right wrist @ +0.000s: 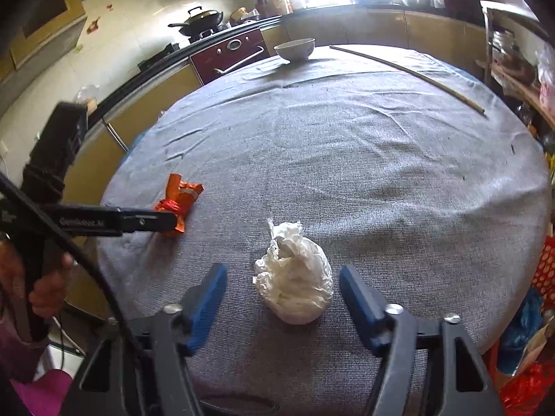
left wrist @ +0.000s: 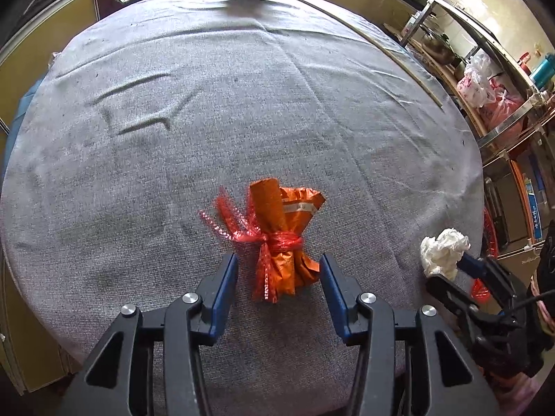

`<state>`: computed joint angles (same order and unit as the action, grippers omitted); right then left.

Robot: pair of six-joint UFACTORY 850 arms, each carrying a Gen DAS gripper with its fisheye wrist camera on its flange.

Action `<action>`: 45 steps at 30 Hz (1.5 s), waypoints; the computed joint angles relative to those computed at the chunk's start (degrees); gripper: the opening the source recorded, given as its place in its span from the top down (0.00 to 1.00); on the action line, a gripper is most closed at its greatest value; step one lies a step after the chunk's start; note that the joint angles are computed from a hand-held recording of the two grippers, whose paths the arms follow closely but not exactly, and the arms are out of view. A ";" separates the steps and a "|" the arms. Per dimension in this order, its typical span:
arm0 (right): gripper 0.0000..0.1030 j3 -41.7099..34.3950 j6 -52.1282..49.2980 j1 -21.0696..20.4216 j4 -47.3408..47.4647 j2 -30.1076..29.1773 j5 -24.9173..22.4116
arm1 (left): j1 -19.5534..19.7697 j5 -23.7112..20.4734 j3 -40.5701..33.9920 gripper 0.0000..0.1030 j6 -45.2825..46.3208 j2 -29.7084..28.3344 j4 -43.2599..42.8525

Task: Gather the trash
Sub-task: 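Lift orange wrapper with left tool while right tool lifts white tissue, then carry orange wrapper and white tissue over to the red basket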

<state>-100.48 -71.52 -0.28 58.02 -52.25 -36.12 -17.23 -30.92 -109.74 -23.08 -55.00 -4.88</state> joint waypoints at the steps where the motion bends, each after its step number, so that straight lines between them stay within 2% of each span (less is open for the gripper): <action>1: 0.56 -0.13 0.68 0.19 -1.10 -0.12 0.42 | -0.06 0.38 0.09 0.52 -0.30 0.09 0.41; 4: 0.58 0.73 -0.11 0.70 -2.34 0.16 2.50 | -0.13 0.77 -0.36 0.55 -0.79 -0.29 1.13; 5: 0.59 1.04 -0.57 0.80 -2.43 0.37 2.87 | -0.12 0.66 -0.85 0.60 -1.11 -0.67 1.31; 6: 0.60 1.29 -1.15 0.79 -2.00 0.54 3.06 | -0.05 0.43 -1.21 0.72 -1.16 -0.98 1.18; 7: 0.61 1.44 -1.70 0.70 -1.40 0.65 2.97 | 0.05 0.25 -1.53 0.75 -0.76 -1.28 0.47; 21: 0.61 1.92 -6.62 -1.37 8.24 1.64 -0.19 | -2.99 -1.01 -4.93 0.75 -8.93 -1.32 13.48; 33: 0.61 1.90 -8.27 -4.01 12.94 2.11 -0.74 | -7.37 -9.69 -16.82 0.75 -13.87 -7.17 26.96; 45: 0.61 2.81 -8.73 -7.17 15.60 2.66 0.80 | -10.16 -17.15 -30.56 0.75 -10.08 -14.73 29.57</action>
